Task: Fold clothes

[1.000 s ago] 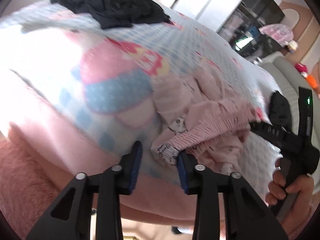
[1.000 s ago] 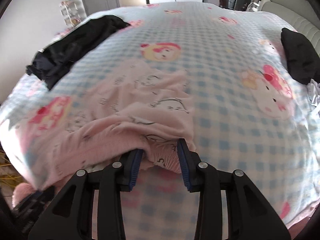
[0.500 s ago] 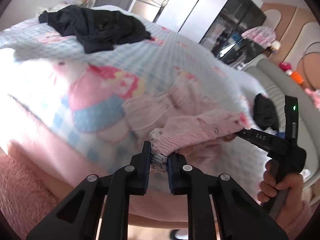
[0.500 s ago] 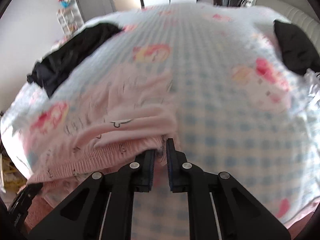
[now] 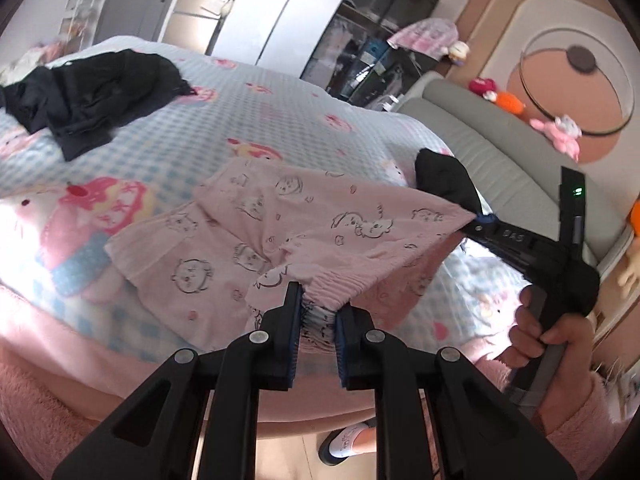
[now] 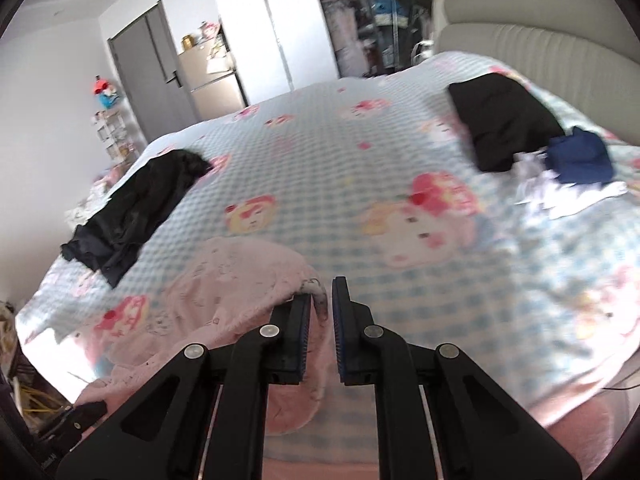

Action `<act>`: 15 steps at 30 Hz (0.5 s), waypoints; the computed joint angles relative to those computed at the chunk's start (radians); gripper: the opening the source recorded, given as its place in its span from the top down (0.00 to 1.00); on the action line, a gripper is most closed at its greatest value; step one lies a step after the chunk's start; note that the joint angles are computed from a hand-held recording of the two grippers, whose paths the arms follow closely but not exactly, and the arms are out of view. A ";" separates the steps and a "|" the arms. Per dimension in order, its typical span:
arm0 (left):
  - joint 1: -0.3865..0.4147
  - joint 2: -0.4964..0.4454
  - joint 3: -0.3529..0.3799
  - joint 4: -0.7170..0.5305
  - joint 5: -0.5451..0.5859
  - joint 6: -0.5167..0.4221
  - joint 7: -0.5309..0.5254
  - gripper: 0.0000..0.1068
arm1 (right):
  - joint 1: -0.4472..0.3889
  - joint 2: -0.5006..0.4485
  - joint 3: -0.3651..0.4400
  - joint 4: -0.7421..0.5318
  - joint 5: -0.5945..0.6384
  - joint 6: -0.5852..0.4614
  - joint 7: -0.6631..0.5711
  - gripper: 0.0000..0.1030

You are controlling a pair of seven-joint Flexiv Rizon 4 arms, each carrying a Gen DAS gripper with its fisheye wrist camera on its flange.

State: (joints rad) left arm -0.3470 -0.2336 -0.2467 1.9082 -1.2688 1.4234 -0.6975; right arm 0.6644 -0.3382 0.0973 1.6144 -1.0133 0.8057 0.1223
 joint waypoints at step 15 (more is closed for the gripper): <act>-0.019 -0.038 0.207 0.005 0.544 -0.108 -0.595 0.85 | -0.036 -0.016 0.106 0.090 0.264 0.068 -0.155 0.86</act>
State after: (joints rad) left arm -0.3656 -0.2721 -0.0399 1.9137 -0.7246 1.3149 -1.2927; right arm 0.6280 -0.3541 0.2034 1.7039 -0.7492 0.8733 -0.0322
